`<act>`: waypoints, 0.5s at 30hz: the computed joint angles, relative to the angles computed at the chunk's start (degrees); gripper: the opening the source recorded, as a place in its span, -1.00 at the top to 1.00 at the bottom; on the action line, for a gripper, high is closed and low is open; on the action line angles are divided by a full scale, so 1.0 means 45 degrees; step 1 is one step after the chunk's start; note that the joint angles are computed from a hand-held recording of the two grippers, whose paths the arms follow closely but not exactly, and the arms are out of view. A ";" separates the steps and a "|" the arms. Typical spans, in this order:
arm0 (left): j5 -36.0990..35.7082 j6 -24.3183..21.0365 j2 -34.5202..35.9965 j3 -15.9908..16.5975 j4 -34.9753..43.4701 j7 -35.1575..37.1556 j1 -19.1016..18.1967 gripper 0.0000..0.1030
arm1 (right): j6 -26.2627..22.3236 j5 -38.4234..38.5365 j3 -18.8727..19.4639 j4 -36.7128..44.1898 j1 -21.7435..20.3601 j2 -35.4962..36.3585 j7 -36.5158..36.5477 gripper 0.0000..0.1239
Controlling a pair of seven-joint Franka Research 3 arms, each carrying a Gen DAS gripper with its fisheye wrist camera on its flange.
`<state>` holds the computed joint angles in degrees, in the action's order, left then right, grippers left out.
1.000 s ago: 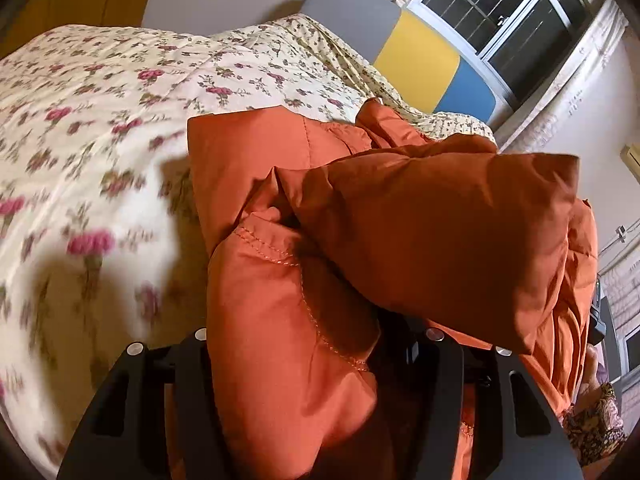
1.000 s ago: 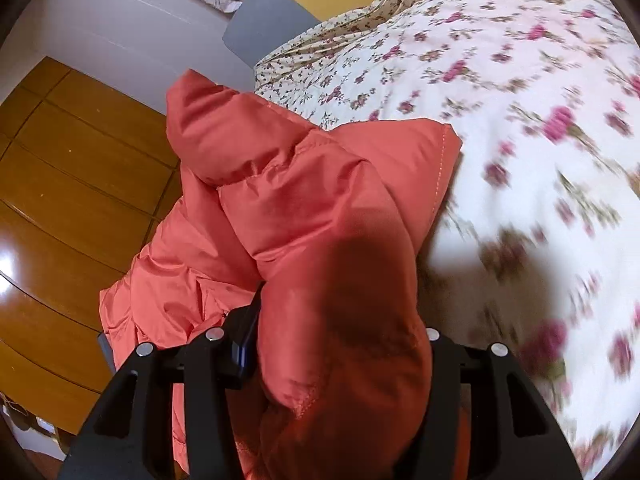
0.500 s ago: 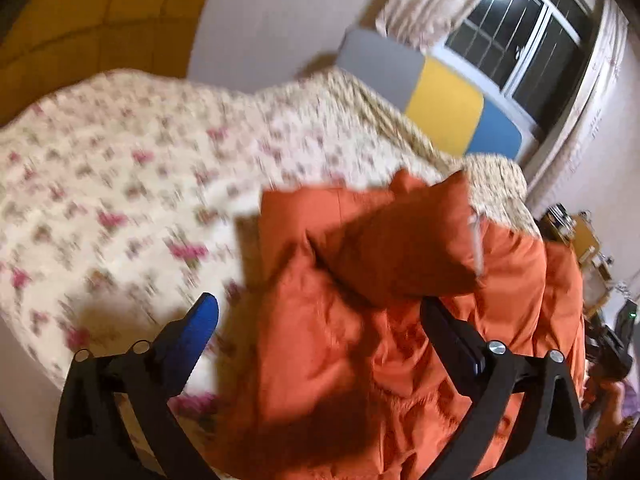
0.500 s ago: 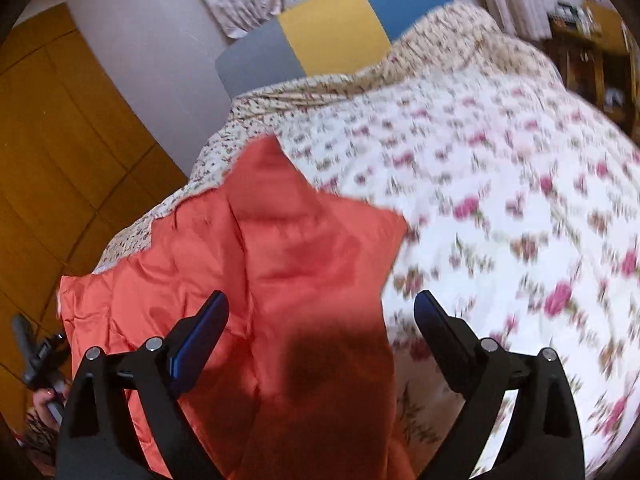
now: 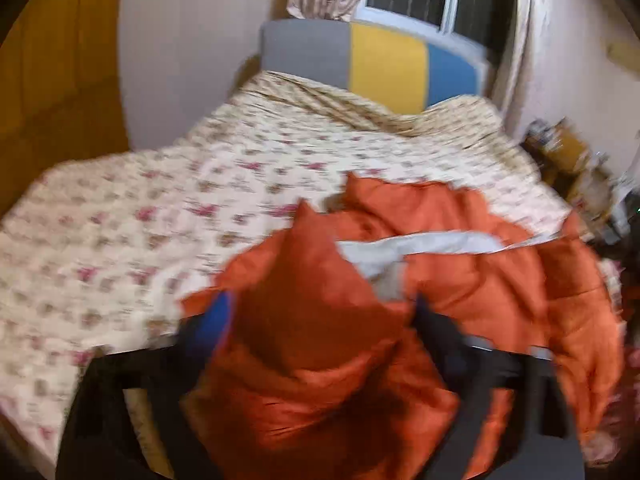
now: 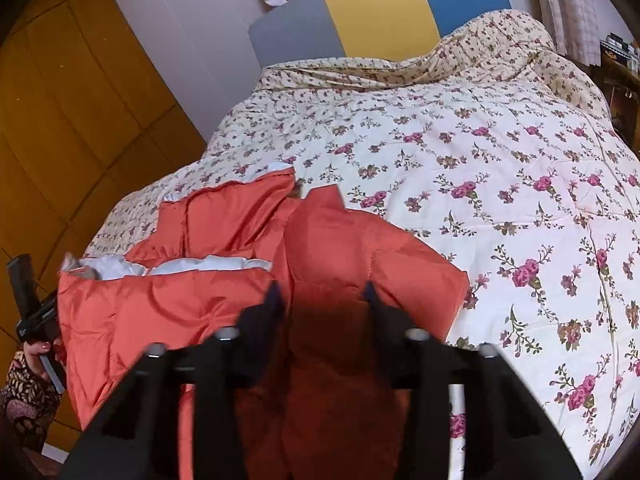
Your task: Fold large clothes
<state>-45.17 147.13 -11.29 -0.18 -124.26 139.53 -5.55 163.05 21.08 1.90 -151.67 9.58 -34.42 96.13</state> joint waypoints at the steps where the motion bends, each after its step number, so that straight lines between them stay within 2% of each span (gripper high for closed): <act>1: 0.0130 -0.0150 -0.0088 -0.0041 -0.0053 -0.0385 0.0047 -0.26 | -0.0022 -0.0036 0.0107 -0.0062 -0.0062 -0.0188 0.0111 0.64; 2: 0.0071 -0.0151 -0.0199 -0.0047 -0.0144 -0.0534 0.0027 0.04 | -0.0017 -0.0112 0.0224 -0.0100 -0.0175 -0.0370 0.0247 0.70; 3: -0.0516 -0.0201 -0.0325 0.0133 -0.0184 -0.0255 -0.0080 0.17 | 0.0007 -0.0229 0.0380 -0.0121 -0.0348 -0.0578 0.0432 0.72; 7: -0.1604 0.0811 -0.1010 0.0271 -0.0417 -0.0302 -0.0412 0.35 | 0.0368 -0.0598 0.0652 0.0192 -0.0691 -0.0957 0.0844 0.77; 10: -0.2333 0.1407 -0.0999 0.0512 0.0167 -0.0206 -0.0718 0.52 | 0.0814 -0.0977 0.0934 0.0830 -0.1091 -0.0605 0.1144 0.78; 15: -0.2247 0.2973 -0.0067 0.0100 0.1486 -0.0778 -0.0887 0.54 | 0.1738 -0.2071 0.2012 0.2326 -0.2540 0.1084 0.2440 0.78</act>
<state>-55.29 160.51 -11.60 0.27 -117.58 136.03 -9.54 170.87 11.75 10.95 -141.21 -1.85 -29.54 107.11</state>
